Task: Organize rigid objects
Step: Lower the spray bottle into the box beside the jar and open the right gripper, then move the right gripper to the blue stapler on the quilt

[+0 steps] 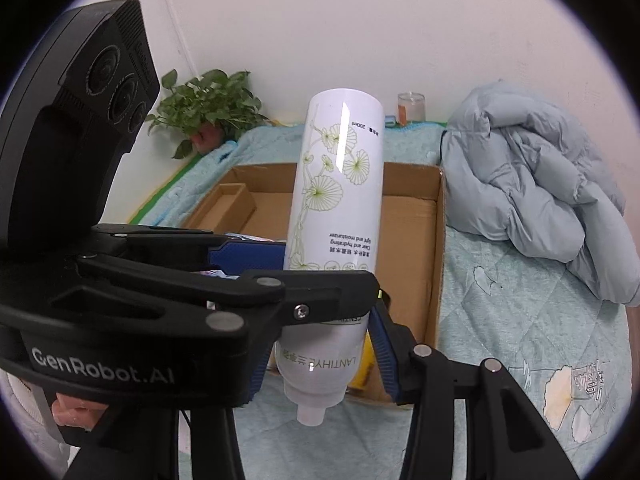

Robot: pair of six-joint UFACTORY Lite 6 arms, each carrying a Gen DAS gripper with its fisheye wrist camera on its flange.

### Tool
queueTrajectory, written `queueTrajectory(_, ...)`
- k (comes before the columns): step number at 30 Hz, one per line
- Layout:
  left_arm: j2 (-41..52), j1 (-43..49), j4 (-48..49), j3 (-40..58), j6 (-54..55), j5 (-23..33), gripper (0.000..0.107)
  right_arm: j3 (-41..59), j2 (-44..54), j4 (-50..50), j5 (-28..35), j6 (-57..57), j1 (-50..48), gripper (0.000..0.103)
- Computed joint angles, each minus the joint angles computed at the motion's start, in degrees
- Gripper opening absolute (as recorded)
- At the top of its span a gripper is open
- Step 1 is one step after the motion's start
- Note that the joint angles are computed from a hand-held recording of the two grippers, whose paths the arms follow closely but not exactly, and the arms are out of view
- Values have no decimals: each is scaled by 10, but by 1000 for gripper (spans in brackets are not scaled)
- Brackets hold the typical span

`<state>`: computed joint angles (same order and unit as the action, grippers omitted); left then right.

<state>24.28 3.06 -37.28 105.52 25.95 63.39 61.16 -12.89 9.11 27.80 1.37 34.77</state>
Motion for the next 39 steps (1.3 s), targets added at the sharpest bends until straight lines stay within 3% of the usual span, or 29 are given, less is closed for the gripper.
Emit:
queueTrajectory(5,104,-7,-13,42,6,-10,44,-25,58,143,-33,-160,-60,44)
queueTrajectory(7,135,-12,-7,50,5,-22,44,-32,75,150,-47,-171,-63,44)
queueTrajectory(11,184,-14,-5,70,-1,-26,43,-32,115,80,-75,-90,-46,44)
queueTrajectory(16,210,-26,3,86,-8,-21,43,-11,137,4,-55,4,-39,44)
queueTrajectory(20,230,-30,7,115,-24,-4,44,4,150,15,-32,18,-47,44)
queueTrajectory(23,227,-36,21,121,-29,21,47,27,163,-51,-10,97,-34,44)
queueTrajectory(25,185,-31,14,66,-6,5,47,36,173,-52,0,107,-40,45)
queueTrajectory(28,45,-1,-4,-97,47,-64,57,22,153,-10,6,76,-54,47)
queueTrajectory(30,-75,31,-14,-209,80,-99,63,-12,100,-54,1,117,-35,59)
queueTrajectory(32,-195,60,-3,-304,96,-142,80,-53,36,-160,-6,229,2,83)
queueTrajectory(35,-375,163,17,-384,128,-127,101,-126,-70,-288,12,409,82,85)
queueTrajectory(37,-486,273,-14,-423,196,-99,102,-147,-106,-377,54,529,147,86)
queueTrajectory(39,-536,389,-37,-412,267,-45,102,-165,-141,-457,124,648,244,86)
